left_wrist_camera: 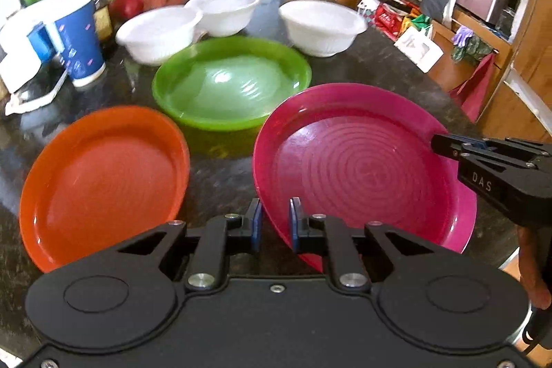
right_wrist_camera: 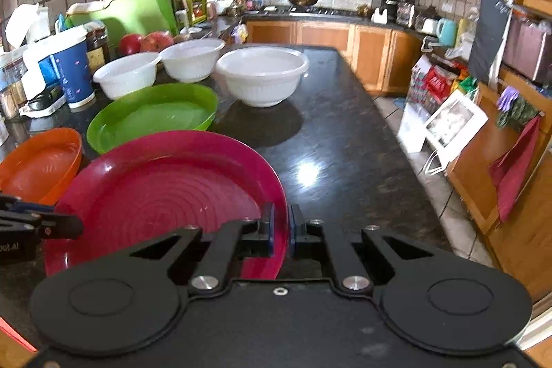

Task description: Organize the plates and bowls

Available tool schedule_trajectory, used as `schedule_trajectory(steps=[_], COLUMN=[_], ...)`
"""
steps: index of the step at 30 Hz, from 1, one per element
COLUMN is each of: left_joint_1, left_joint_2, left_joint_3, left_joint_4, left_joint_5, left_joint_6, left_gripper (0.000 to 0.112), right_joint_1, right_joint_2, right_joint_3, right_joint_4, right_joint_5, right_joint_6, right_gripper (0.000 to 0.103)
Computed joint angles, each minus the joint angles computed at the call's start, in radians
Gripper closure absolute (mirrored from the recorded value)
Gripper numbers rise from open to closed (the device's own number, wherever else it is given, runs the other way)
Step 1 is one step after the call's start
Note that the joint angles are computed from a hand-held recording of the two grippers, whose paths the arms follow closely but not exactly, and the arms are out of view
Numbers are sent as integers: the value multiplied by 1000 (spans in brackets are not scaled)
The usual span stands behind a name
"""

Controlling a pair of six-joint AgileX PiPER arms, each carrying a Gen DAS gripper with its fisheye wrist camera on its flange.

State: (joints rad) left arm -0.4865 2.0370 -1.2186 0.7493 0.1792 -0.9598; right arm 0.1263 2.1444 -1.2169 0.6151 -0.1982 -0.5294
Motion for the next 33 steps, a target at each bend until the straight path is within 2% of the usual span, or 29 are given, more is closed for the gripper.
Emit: schedule_trajectory(steps=[9,16,26,33], left_joint_1=[-91,-153,-200,-222], left_joint_2=[72,168,237,235], left_joint_3=[-154,-297,-394,-394], left_joint_4=[-152,-255,-235,-161], left_joint_5=[47,117,215,272], left_joint_6=[167,260,182,67], left_gripper=[91,91,91,91], right_joint_1=[-97,-188,-272,-296], right_joint_2=[-75,-69,-15,13], right_joint_3=[115,148,92,45], right_joint_4=[-141,-266,-621,-990], right_joint_5=[-80,-85,-40,-20], right_joint_6=[126,228,518,843], right_gripper=[93,93,93,93])
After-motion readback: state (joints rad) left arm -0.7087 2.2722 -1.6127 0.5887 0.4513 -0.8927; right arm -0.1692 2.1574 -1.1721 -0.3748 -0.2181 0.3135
